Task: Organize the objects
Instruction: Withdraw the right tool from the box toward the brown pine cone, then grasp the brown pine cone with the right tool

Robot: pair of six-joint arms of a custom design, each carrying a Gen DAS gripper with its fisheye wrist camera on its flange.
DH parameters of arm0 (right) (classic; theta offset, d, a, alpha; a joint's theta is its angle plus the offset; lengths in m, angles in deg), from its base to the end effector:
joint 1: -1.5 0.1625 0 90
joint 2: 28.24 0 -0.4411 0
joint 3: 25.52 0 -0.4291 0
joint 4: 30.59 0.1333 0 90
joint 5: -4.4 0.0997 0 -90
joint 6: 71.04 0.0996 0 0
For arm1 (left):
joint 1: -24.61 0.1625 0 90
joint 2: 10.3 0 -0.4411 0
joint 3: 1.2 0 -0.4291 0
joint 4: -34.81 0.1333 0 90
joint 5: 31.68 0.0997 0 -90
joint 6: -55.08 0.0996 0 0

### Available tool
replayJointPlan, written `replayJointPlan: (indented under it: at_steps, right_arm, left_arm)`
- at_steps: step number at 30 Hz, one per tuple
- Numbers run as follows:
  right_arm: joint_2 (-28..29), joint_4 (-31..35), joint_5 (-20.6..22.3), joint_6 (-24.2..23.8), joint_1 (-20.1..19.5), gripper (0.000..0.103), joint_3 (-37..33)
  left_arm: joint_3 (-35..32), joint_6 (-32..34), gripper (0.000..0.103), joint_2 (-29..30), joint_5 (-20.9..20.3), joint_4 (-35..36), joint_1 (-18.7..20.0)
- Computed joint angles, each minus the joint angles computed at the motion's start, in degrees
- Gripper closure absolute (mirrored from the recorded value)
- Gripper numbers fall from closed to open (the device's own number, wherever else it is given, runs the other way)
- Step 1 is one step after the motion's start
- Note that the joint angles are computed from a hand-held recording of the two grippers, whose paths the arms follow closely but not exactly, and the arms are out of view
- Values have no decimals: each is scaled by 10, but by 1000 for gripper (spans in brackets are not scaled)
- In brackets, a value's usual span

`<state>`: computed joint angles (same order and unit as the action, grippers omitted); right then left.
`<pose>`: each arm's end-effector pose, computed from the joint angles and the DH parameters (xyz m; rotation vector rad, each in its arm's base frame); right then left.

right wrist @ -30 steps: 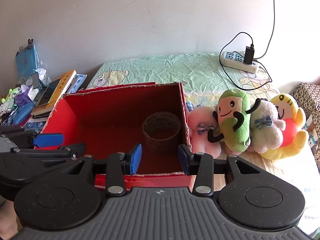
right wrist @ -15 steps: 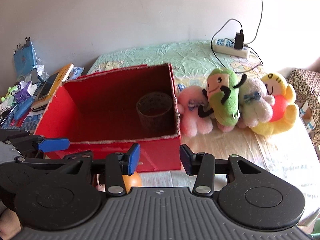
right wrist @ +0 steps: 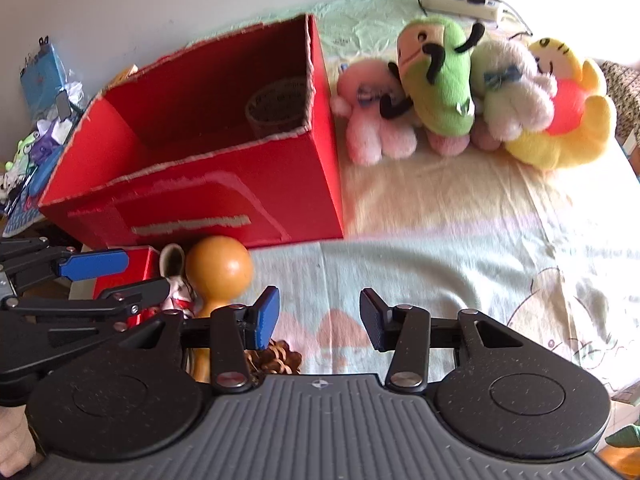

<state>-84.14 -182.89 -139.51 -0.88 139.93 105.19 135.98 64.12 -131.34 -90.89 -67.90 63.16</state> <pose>0.3675 -0.2553 0.0348 -0.3125 -2.3189 0.8907 -0.1035 -0.3181 0.3298 1.3349 2.2467 -0.1873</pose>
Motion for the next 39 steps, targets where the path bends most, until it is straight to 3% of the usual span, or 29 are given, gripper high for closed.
replayJointPlan:
  at_steps: [12, 19, 29, 32, 36, 39]
  right_arm:
    - [-30, -124, 106, -161, -53, 56, 54]
    - [-36, -194, 180, -256, -86, 56, 77]
    - [-36, -287, 301, -312, -150, 53, 112]
    - [-28, -322, 324, -314, -166, 50, 120]
    - [-28, -341, 351, -313, -184, 46, 129]
    - [-31, -356, 380, -320, -200, 51, 139]
  left_arm:
    - [9, -114, 57, 3, -9, 73, -33]
    - [7, -126, 57, -30, -63, 112, -31]
    - [34, -143, 56, -33, -126, 93, -21]
    - [49, -154, 53, -42, -108, 79, -36]
    - [50, -162, 53, -29, -96, 63, -24]
    - [52, -166, 52, -21, -90, 65, -21]
